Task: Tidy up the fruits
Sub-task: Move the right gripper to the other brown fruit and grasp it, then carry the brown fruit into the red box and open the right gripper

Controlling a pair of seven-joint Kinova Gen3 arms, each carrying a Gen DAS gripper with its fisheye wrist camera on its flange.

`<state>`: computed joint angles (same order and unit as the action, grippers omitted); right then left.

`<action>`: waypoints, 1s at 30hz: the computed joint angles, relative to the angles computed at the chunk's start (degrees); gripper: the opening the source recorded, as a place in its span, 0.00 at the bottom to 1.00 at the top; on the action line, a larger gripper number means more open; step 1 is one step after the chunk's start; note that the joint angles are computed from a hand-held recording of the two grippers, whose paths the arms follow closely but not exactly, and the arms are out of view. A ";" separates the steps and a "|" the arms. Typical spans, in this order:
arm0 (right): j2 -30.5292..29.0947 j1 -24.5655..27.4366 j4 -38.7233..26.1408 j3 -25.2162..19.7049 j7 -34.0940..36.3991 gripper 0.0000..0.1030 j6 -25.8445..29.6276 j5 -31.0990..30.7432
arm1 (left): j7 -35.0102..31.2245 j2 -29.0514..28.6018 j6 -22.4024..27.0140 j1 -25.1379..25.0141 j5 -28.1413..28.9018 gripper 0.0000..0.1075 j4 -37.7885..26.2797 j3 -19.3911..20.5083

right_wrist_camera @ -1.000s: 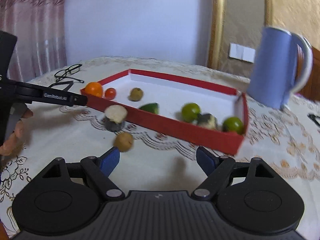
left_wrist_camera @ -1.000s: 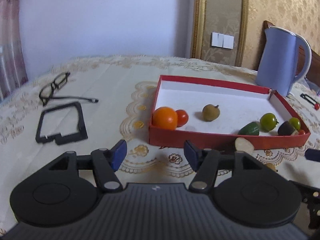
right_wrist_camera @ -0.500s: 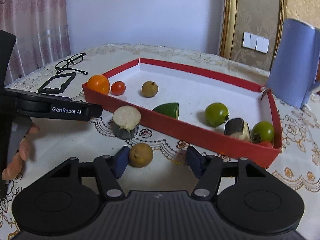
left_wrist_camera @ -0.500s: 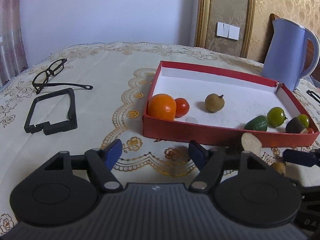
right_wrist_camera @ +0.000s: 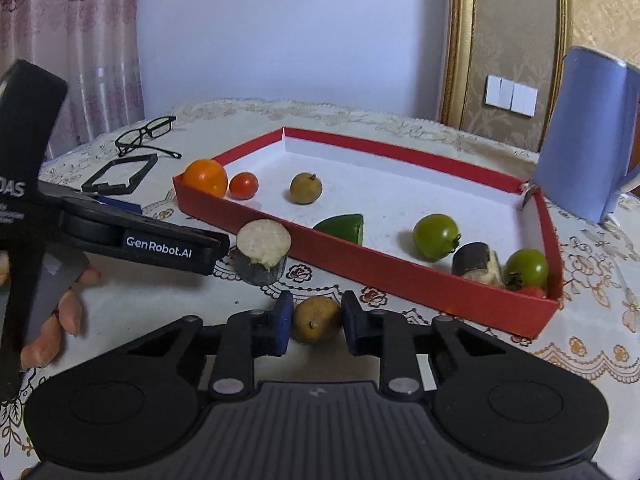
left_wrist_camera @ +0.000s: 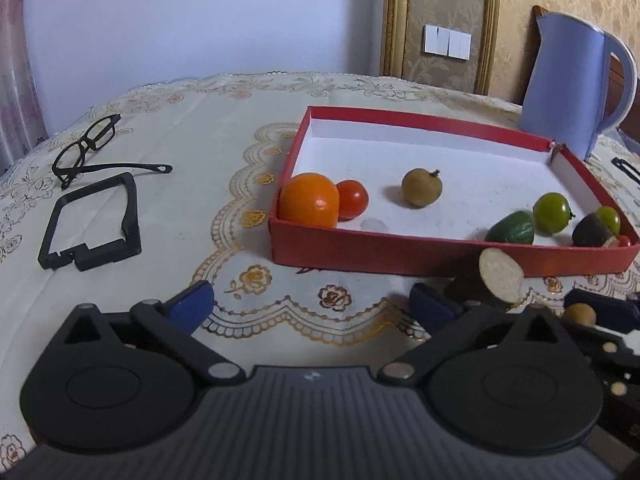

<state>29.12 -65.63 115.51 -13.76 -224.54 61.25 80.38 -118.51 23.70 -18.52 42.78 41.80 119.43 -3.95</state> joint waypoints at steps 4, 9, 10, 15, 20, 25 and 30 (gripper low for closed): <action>-0.37 -1.85 0.07 -0.18 -0.12 0.25 3.23 -0.18 | -1.06 -0.03 0.07 0.62 1.03 0.96 -0.02 -0.49; -1.94 -2.79 -0.03 -0.28 0.65 0.25 8.15 -0.65 | -1.17 -0.06 0.02 0.25 0.97 0.96 0.04 -0.18; -2.45 -2.48 0.05 -0.37 0.90 0.25 8.51 -0.80 | -1.19 -0.06 0.01 0.22 0.99 0.96 0.04 -0.15; -4.33 1.21 -0.63 0.01 3.11 0.25 7.83 -1.32 | -1.28 -0.06 -0.01 0.14 1.05 0.96 0.04 -0.06; -2.77 7.06 -4.65 1.86 10.68 0.25 3.14 -1.98 | -1.41 -0.05 -0.02 0.16 1.19 0.96 0.01 -0.04; 0.61 10.49 -8.35 4.42 15.33 0.25 -3.21 -3.19 | -1.41 -0.07 -0.02 0.04 1.13 0.96 0.04 0.04; 2.04 10.72 -8.85 6.62 15.75 0.25 -6.94 -3.50 | -1.40 -0.07 -0.03 -0.01 1.10 0.96 0.05 0.07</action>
<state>31.16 -54.91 106.67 -7.14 -208.79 54.31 76.88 -119.92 23.63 -18.55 42.77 42.91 119.48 -3.88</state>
